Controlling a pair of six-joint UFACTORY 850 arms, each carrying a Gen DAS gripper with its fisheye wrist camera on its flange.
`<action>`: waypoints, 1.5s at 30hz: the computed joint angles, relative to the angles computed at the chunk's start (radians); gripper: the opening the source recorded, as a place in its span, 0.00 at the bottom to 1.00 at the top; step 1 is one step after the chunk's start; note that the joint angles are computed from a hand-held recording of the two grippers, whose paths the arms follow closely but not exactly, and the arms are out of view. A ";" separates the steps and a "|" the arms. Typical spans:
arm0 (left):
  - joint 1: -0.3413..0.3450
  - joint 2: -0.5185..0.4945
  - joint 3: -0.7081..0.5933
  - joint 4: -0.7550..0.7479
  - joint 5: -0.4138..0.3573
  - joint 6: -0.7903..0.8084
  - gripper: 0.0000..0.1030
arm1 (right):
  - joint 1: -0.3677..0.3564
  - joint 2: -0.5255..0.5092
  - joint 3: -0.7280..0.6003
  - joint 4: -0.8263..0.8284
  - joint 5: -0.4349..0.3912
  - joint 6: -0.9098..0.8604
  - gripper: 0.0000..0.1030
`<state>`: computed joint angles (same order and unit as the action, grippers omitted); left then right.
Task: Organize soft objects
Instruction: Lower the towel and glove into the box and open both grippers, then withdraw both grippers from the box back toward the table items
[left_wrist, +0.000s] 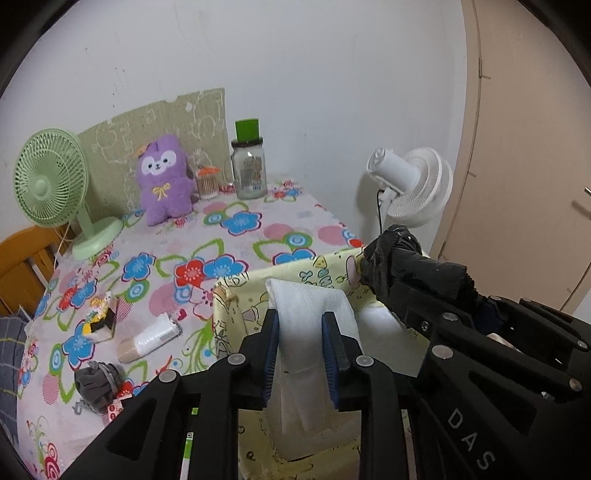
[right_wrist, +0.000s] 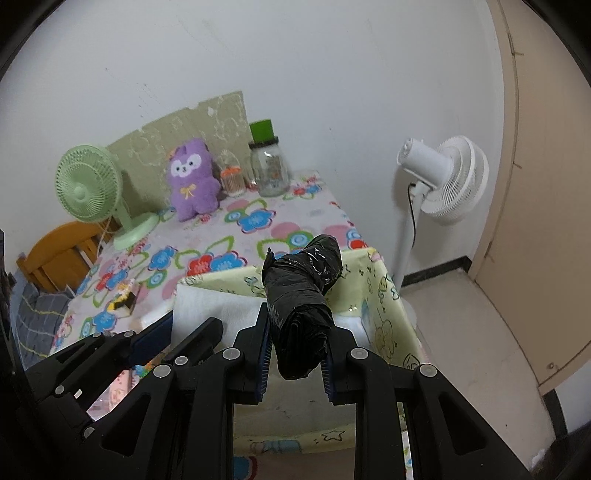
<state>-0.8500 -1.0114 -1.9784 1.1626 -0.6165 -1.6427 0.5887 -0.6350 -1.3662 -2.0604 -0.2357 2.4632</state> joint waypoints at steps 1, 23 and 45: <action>0.002 -0.009 -0.014 -0.019 -0.002 0.020 0.24 | -0.001 -0.008 -0.008 0.042 0.002 -0.038 0.26; 0.008 -0.017 -0.032 -0.132 0.015 0.114 0.78 | -0.008 -0.034 -0.040 0.212 0.023 -0.176 0.76; -0.040 0.162 0.230 0.129 -0.014 -0.168 0.97 | 0.068 0.076 0.072 0.101 -0.087 -0.058 0.89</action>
